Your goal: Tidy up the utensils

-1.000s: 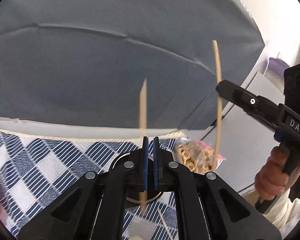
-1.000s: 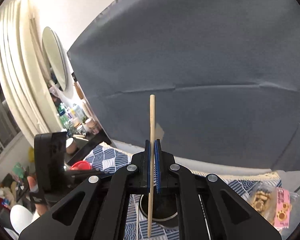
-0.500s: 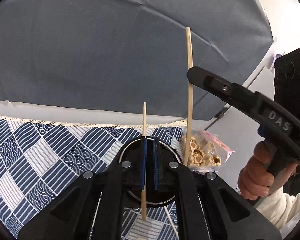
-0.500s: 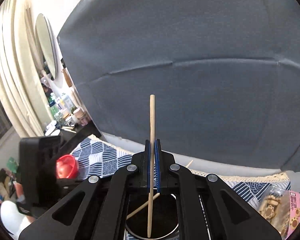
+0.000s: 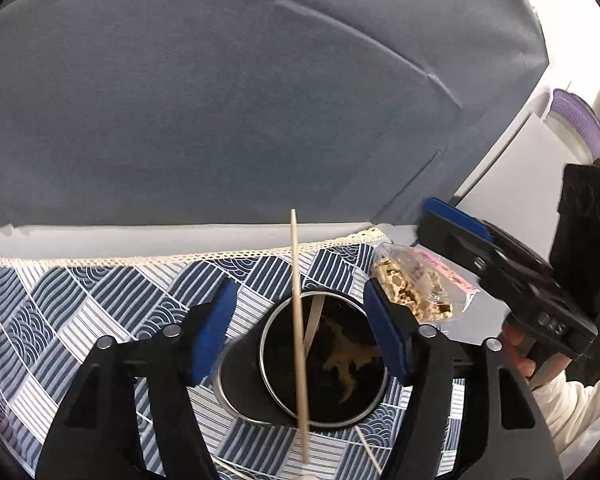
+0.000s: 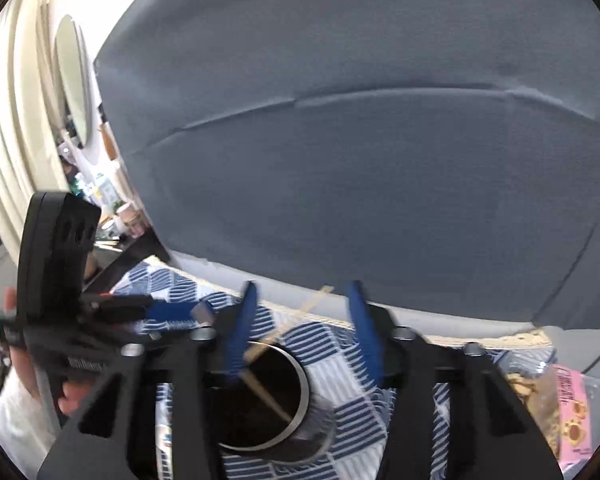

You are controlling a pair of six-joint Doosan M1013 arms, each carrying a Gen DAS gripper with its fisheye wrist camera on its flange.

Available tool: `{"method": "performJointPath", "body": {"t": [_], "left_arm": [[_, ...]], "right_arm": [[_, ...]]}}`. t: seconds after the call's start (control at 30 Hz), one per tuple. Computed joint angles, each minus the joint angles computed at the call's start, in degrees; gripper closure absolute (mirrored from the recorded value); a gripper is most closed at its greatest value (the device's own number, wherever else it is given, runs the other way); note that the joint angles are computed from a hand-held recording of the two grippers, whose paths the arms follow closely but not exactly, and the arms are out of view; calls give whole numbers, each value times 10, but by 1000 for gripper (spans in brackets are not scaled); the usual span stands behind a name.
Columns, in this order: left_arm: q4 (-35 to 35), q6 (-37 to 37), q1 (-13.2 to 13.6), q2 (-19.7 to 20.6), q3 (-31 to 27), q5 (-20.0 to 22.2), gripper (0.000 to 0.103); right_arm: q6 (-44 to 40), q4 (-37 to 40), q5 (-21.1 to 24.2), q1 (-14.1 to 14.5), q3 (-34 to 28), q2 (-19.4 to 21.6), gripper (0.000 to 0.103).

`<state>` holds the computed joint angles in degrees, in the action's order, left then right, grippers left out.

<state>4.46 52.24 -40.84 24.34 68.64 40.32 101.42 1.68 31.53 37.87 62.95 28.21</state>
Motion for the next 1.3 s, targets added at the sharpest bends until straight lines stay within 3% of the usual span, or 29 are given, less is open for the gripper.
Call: {"method": "performJointPath", "body": {"t": [0.07,0.2,0.43,0.57,0.8,0.87,0.97,1.1,1.3], "left_arm": [[-18,28,6,11,-19,20,27],[-87,84,20,33,-55,43,25],[-98,82,34,89,-140,166,25],[-102,72,44,79,-118,169,25],[-60,73,57,82,-97,239,25],[-98,84,69,74,-74,223,23],[-77,66,69,73,-64,246,23],[-94,84,68,67,-43,246,23],[-98,163,61,62,-17,244,23]], "right_arm": [[12,-14,3,-3,6,-3,41],[28,-22,23,-10,12,-3,37],[27,-10,42,-18,20,-1,37],[23,-15,55,-22,22,0,37],[50,-20,94,-31,28,14,30],[46,-22,105,-31,31,17,30],[40,-21,120,-29,31,24,27],[25,-6,137,-29,31,31,26],[-7,-2,160,-24,24,42,21]]}}
